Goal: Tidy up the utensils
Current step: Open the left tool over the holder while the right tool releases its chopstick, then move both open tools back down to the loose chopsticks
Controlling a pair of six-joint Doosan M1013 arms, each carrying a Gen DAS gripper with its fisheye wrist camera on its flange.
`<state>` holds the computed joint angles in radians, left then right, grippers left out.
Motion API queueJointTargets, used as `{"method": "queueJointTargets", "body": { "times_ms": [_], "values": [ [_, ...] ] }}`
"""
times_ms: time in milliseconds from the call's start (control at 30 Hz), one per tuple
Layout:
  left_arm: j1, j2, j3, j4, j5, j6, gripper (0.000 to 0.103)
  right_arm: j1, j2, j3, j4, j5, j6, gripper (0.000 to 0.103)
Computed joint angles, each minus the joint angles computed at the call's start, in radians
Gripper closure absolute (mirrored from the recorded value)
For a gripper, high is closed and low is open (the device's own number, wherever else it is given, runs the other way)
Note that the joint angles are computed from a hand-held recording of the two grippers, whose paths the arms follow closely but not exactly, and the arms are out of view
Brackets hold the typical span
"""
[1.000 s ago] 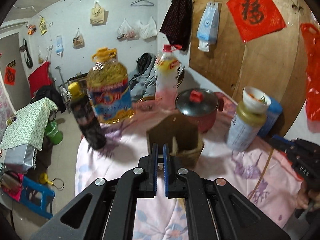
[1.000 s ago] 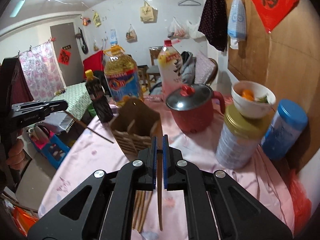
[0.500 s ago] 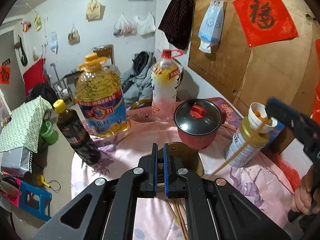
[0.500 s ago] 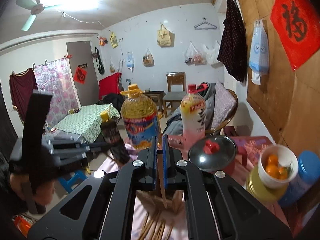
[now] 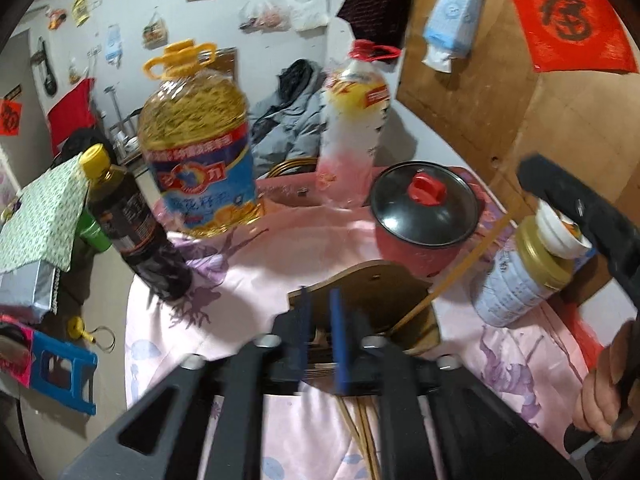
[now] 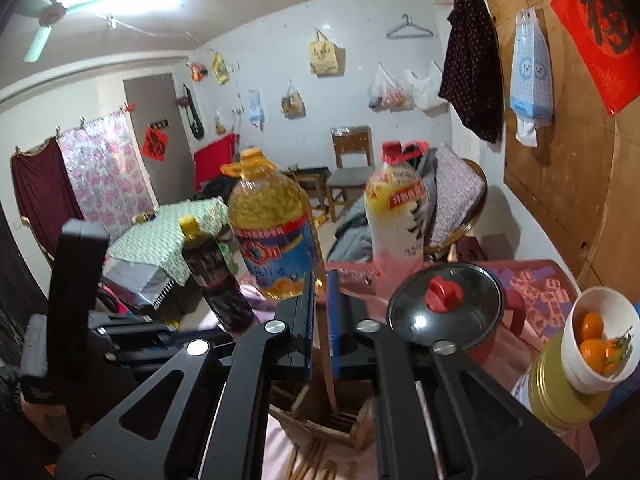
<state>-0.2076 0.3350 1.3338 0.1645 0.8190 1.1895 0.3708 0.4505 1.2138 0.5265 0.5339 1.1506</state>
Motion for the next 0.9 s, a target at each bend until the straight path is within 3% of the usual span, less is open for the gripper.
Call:
{"method": "queueJointTargets", "body": {
  "times_ms": [33, 67, 233, 467, 633, 733, 800, 900],
  "values": [
    [0.001, -0.003, 0.007, 0.008, -0.009, -0.021, 0.067, 0.001, -0.004, 0.006, -0.007, -0.001, 0.006, 0.085],
    [0.003, -0.008, 0.016, 0.015, -0.020, -0.038, 0.066, 0.001, -0.007, 0.013, -0.022, -0.001, 0.017, 0.085],
    [0.005, -0.028, 0.045, 0.036, -0.034, -0.072, 0.065, -0.002, -0.041, 0.056, -0.043, -0.022, 0.050, 0.084],
    [-0.011, -0.086, 0.124, 0.105, -0.050, -0.160, 0.054, 0.006, -0.101, 0.134, -0.089, -0.055, 0.111, 0.074],
    [-0.018, -0.130, 0.195, 0.125, -0.053, -0.210, 0.051, 0.010, -0.141, 0.194, -0.120, -0.070, 0.153, 0.067],
    [-0.027, -0.151, 0.237, 0.147, -0.047, -0.244, 0.050, 0.008, -0.167, 0.235, -0.131, -0.072, 0.189, 0.057],
    [-0.036, -0.164, 0.265, 0.172, -0.037, -0.280, 0.045, 0.011, -0.183, 0.264, -0.146, -0.081, 0.215, 0.045],
    [-0.051, -0.185, 0.316, 0.215, -0.029, -0.356, 0.034, 0.015, -0.207, 0.315, -0.188, -0.103, 0.281, 0.032]
  ]
}}
